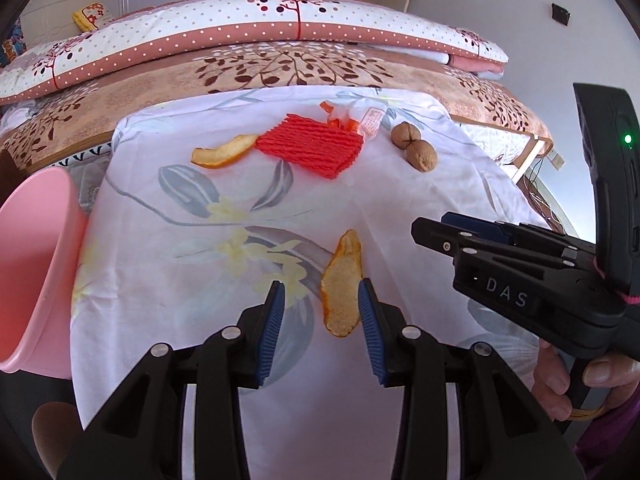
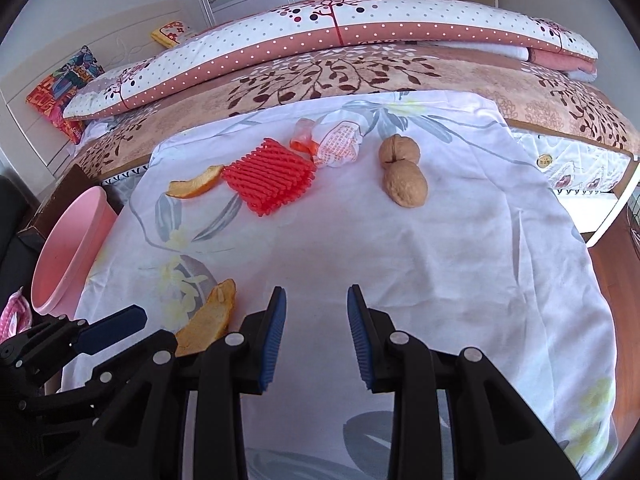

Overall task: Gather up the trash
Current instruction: 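Grasp the orange peel with the left tool while the right tool grasps the red foam net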

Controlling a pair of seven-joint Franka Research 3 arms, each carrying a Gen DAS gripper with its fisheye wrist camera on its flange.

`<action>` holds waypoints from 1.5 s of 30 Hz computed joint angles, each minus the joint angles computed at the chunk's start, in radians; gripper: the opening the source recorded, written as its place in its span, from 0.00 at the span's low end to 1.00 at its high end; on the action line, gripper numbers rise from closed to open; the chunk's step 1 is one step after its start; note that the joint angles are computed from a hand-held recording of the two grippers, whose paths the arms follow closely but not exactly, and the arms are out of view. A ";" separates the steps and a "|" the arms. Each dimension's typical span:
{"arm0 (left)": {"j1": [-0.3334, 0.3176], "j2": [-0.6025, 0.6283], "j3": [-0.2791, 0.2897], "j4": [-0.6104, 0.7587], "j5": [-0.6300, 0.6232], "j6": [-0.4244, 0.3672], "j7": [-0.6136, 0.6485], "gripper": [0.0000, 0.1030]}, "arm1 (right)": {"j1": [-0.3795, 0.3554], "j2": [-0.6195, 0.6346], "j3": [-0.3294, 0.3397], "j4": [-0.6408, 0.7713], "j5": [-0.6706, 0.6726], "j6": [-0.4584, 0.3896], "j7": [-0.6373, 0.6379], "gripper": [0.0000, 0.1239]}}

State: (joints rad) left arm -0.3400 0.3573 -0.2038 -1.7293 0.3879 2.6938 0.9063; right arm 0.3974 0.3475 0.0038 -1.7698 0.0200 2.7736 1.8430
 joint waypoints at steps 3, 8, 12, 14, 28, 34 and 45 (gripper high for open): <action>-0.002 0.031 -0.008 0.040 -0.015 -0.035 0.017 0.37 | 0.003 -0.005 -0.005 -0.008 -0.006 0.003 0.008 0.25; -0.008 0.062 -0.014 0.078 -0.036 -0.074 0.039 0.37 | 0.004 -0.012 -0.011 -0.017 -0.017 0.006 0.022 0.25; -0.018 0.066 -0.007 0.076 -0.027 -0.069 0.044 0.35 | 0.007 -0.014 -0.017 -0.018 -0.031 0.006 0.040 0.25; -0.016 0.062 -0.008 0.067 -0.027 -0.057 0.048 0.25 | 0.006 -0.012 -0.019 -0.015 -0.035 0.002 0.049 0.25; 0.015 -0.017 0.020 -0.048 -0.038 0.044 -0.062 0.12 | -0.026 0.105 0.029 0.181 0.041 -0.052 -0.048 0.25; 0.035 -0.045 0.027 -0.079 -0.012 0.061 -0.114 0.12 | -0.021 0.266 0.027 0.440 0.092 -0.157 -0.069 0.25; 0.070 -0.049 0.013 -0.099 -0.035 0.074 -0.101 0.12 | -0.012 0.519 0.008 0.835 0.088 -0.345 -0.037 0.25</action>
